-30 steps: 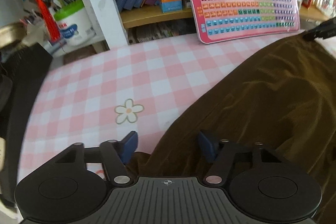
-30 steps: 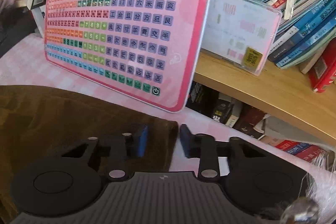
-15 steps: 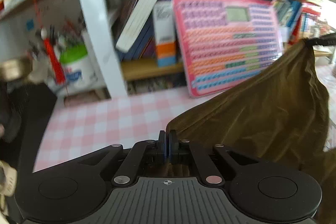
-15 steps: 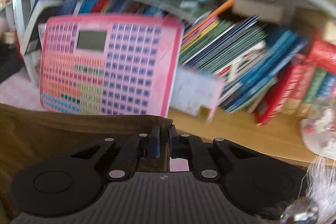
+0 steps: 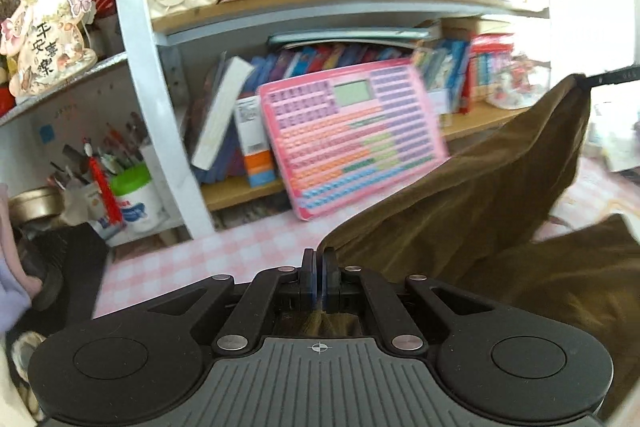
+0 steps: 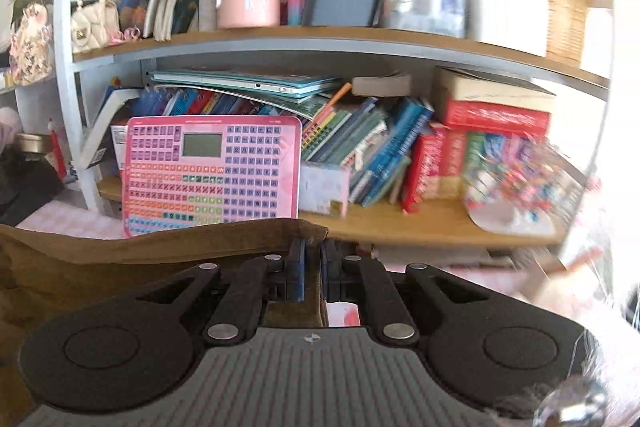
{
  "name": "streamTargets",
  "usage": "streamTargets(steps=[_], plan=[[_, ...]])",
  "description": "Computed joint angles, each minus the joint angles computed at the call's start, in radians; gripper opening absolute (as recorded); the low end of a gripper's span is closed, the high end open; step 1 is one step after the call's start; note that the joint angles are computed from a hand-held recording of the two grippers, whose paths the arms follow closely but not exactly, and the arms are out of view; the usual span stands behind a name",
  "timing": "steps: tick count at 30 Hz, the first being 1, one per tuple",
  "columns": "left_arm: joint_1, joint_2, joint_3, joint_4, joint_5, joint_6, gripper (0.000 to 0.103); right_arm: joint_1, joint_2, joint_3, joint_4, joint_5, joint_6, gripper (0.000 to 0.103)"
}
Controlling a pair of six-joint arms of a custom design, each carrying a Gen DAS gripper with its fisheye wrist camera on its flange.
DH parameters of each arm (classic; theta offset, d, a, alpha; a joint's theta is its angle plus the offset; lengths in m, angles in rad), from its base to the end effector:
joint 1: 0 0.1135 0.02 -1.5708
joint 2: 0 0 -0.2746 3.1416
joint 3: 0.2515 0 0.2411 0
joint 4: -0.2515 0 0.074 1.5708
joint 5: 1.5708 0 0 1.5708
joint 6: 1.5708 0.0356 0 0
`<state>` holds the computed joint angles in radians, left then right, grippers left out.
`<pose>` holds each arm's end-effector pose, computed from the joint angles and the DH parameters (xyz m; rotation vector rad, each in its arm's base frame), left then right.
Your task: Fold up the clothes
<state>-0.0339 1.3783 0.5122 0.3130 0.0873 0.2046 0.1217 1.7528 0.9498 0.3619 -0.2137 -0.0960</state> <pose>0.2573 -0.0118 0.1865 0.3036 2.0997 0.0086 0.3698 0.0528 0.2108 -0.3531 1.9774 0.2312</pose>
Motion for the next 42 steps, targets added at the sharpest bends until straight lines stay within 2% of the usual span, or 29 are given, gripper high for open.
streamTargets(steps=[6,8,12,14,17,19,21,23,26,28,29,32,34,36,38,41,42], plan=[[-0.017,-0.226,-0.166,-0.091,0.062,0.036,0.003,-0.015,-0.305,-0.421,0.063,0.049,0.051,0.007],[-0.025,-0.285,-0.208,-0.143,0.048,0.037,0.008,-0.01,-0.384,-0.541,0.061,0.077,0.068,0.007],[-0.017,-0.388,-0.288,-0.25,0.066,0.028,0.011,0.076,-0.503,-0.74,0.035,0.204,0.136,0.008],[-0.017,-0.469,-0.326,-0.317,0.08,-0.009,0.011,0.142,-0.546,-0.825,0.037,0.282,0.204,0.009],[-0.007,-0.617,-0.372,-0.429,0.107,-0.098,0.016,0.218,-0.61,-0.902,-0.023,0.351,0.339,0.022],[0.005,-0.69,-0.389,-0.498,0.127,-0.188,0.017,0.272,-0.655,-0.916,-0.117,0.389,0.43,0.034],[0.03,-0.725,-0.397,-0.544,0.161,-0.29,0.023,0.328,-0.675,-0.899,-0.236,0.41,0.522,0.04],[0.075,-0.71,-0.401,-0.551,0.226,-0.412,0.03,0.373,-0.678,-0.871,-0.328,0.41,0.607,0.041],[0.17,-0.644,-0.441,-0.427,0.38,-0.631,0.031,0.379,-0.738,-0.866,-0.357,0.333,0.739,0.046],[0.2,-0.531,-0.468,-0.259,0.433,-0.769,0.033,0.325,-0.738,-0.866,-0.298,0.236,0.812,0.049],[0.213,-0.469,-0.48,-0.168,0.457,-0.841,0.037,0.296,-0.729,-0.867,-0.258,0.186,0.85,0.049],[0.236,-0.194,-0.498,0.165,0.514,-1.004,0.065,0.186,-0.629,-0.865,-0.091,0.066,0.973,0.051],[0.223,-0.083,-0.477,0.268,0.49,-1.042,0.065,0.119,-0.522,-0.855,0.022,0.006,1.063,0.051],[0.215,-0.041,-0.449,0.287,0.453,-1.078,0.067,0.049,-0.423,-0.85,0.132,-0.061,1.145,0.051],[0.23,0.036,-0.439,0.362,0.434,-1.151,0.067,-0.016,-0.313,-0.851,0.259,-0.121,1.226,0.051],[0.226,0.113,-0.445,0.465,0.377,-1.283,0.066,-0.07,-0.19,-0.803,0.297,-0.144,1.283,0.05],[0.214,0.101,-0.434,0.437,0.352,-1.294,0.064,-0.08,-0.165,-0.788,0.301,-0.148,1.286,0.049]])
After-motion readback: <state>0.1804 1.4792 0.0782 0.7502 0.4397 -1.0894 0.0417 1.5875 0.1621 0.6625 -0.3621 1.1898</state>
